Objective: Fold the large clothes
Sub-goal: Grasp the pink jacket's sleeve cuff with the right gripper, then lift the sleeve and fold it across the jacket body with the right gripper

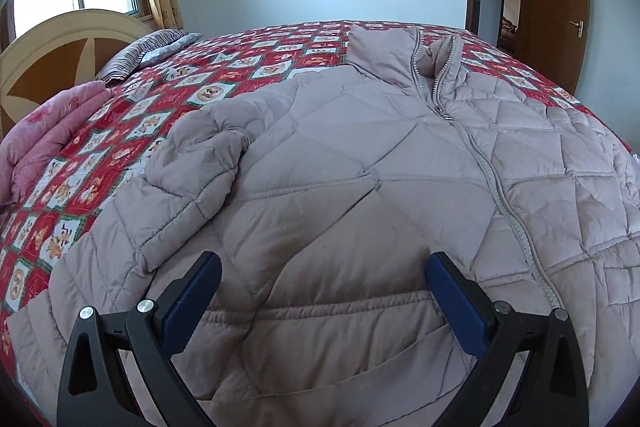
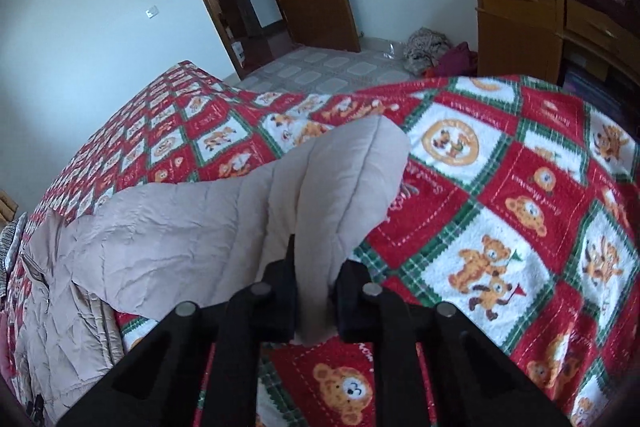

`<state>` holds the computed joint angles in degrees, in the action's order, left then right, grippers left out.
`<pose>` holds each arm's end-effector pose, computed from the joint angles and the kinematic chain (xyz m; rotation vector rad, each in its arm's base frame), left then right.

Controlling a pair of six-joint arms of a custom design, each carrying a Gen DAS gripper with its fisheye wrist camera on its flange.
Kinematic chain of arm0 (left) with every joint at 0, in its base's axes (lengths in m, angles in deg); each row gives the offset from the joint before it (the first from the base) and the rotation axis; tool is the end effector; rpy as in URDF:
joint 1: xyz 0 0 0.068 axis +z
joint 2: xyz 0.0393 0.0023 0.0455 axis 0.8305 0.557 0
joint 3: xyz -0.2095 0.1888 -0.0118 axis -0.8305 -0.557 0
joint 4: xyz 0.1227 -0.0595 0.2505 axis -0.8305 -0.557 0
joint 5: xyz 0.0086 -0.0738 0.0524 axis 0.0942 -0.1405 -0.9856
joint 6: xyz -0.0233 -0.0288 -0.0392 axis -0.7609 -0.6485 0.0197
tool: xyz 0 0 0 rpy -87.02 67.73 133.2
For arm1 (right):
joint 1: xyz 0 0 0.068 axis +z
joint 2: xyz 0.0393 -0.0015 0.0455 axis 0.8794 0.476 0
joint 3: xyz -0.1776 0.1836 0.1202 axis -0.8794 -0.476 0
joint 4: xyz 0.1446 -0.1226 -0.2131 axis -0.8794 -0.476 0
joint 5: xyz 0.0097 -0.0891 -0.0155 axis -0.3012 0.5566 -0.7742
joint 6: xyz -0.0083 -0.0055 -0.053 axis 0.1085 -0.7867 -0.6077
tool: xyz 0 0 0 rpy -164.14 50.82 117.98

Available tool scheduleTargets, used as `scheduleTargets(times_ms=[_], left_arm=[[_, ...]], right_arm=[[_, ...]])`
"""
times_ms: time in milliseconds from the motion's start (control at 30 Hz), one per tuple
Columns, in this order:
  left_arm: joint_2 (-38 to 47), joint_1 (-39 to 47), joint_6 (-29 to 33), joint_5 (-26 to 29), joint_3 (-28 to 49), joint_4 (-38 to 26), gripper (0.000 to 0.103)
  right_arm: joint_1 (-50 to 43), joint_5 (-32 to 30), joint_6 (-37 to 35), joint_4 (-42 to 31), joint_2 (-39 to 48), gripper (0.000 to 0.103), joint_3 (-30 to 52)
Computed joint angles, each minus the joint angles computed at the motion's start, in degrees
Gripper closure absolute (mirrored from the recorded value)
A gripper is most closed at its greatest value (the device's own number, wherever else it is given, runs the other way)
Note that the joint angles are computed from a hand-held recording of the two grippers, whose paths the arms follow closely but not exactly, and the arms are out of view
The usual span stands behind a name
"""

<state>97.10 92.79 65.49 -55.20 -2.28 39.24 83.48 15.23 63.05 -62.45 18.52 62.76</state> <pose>0.2807 0.1877 0.1481 0.1462 2.3134 0.0051 0.1520 0.0411 0.1881 1.0187 2.1442 -0.0225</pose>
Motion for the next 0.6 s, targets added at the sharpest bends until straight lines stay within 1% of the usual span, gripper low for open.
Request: scheduleTargets(times_ms=[133,233,333,467,600], left_arm=[[-1.5,1.8,-0.9,2.9,-0.5,-0.1,0.001],[-2.8,3.1,-1.6,5.4,-0.1,-1.2,0.001],[-3.5,4.1,-1.5,7.2,0.9,-2.6,0.001],[-2.4,5.6,-0.8,8.7,3.0,-4.4,0.001],[-1.0,7.4,0.2,10.6,4.7,-6.2,0.001]], right_arm=[[7.3,8.8,-1.1,-5.1,5.1,0.088,9.3],[13.7,15.9,-2.9,-8.4,11.0,0.088,17.7],[18.8,21.6,-5.9,-10.9,17.4,0.088,26.2],[24.1,26.3,-12.3,-11.1,26.5,0.088,36.2],[28.1,27.4,-18.3,-8.1,33.9,0.088,43.3]])
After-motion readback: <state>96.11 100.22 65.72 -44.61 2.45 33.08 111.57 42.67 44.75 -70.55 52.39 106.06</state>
